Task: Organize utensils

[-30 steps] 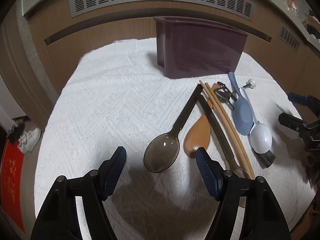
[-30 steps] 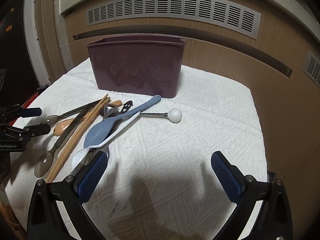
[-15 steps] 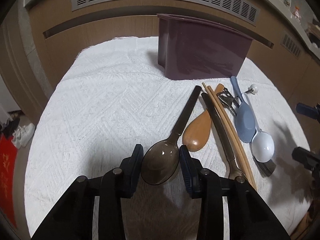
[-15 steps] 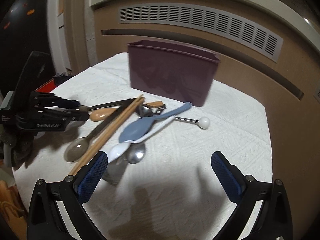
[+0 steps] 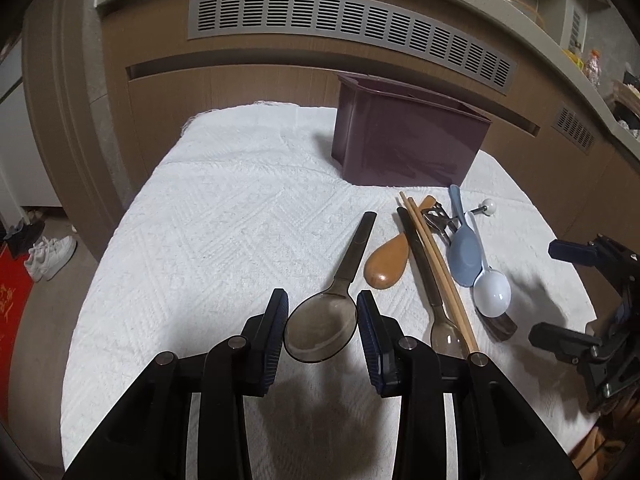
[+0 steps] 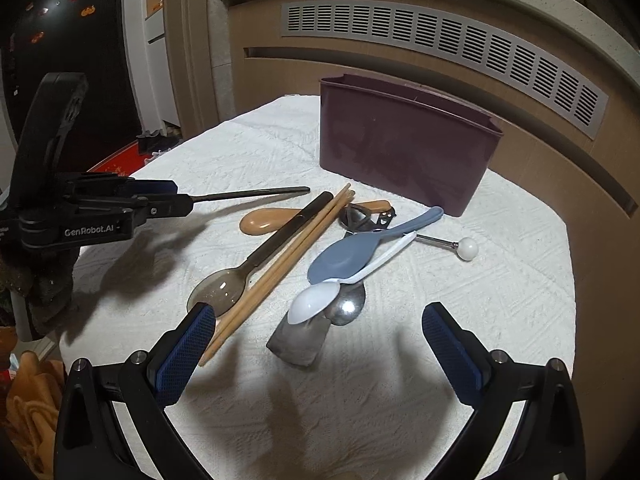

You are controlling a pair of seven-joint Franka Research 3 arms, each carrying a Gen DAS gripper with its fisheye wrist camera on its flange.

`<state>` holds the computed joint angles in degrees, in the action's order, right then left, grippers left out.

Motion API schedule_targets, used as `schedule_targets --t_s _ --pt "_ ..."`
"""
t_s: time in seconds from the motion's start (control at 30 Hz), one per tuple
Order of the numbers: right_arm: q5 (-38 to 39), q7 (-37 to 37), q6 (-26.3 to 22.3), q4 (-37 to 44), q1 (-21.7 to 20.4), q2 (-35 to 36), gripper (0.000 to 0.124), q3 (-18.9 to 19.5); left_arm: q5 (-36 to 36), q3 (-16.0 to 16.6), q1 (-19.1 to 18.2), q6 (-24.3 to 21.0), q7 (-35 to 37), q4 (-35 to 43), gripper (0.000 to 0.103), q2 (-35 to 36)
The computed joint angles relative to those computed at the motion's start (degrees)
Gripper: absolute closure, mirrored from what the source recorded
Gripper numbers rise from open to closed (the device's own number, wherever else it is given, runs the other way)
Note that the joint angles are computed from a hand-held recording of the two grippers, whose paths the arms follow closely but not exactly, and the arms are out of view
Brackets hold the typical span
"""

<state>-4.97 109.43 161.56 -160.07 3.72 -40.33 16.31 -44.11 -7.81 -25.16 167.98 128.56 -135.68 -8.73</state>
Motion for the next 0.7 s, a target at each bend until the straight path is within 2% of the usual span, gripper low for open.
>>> schedule_targets --t_s 0.03,0.1,0.17,0.2,0.23,0.27,0.4,0.5,0.6,0.7 --pt "0.1 -0.1 0.2 0.1 0.1 0.1 0.022 -0.2 -0.4 0.1 -0.1 0.4 0.2 -0.2 0.067 -0.2" --pt "0.7 -2.0 0.9 0.2 1.7 0.6 0.03 -1.8 -1.2 0.3 -0.3 1.3 0.5 -0.6 0.067 -0.5" --pt "1.1 -5.4 0.5 0.9 4.1 1.5 0.058 -3.0 -2.3 0.8 -0.8 2.4 1.3 -0.7 0.067 -0.5" --pt "0.9 -6.4 0.2 1.3 4.3 2.1 0.067 -2.7 -2.9 1.0 -1.1 2.8 1.8 -0.8 0.067 -0.6" --pt "0.6 -6.9 -0.1 1.8 4.1 2.7 0.083 -2.2 -4.2 1.5 -1.6 3.0 3.0 -0.8 0.067 -0.6" --pt "0.7 -7.8 -0.8 2.8 4.3 4.0 0.09 -2.4 -5.4 1.9 -1.9 3.0 4.1 -0.7 0.067 -0.6" --pt "1.3 -10.4 -0.8 7.0 4.4 9.8 0.094 -3.9 -8.5 2.3 -1.8 3.2 6.7 -0.6 0.067 -0.6" --pt "3.6 -15.8 -1.6 11.9 7.3 15.5 0.095 -7.3 -9.9 2.6 -0.9 2.3 7.8 -0.7 0.067 -0.6" --pt "2.9 -19.7 -2.7 16.7 7.7 20.7 0.095 -7.6 -10.8 2.5 0.2 1.7 8.5 -0.8 0.067 -0.5" --pt "-1.4 -22.3 -5.0 21.3 6.7 25.5 0.095 -7.0 -13.0 2.7 1.0 0.7 9.6 -0.5 0.067 -0.3"
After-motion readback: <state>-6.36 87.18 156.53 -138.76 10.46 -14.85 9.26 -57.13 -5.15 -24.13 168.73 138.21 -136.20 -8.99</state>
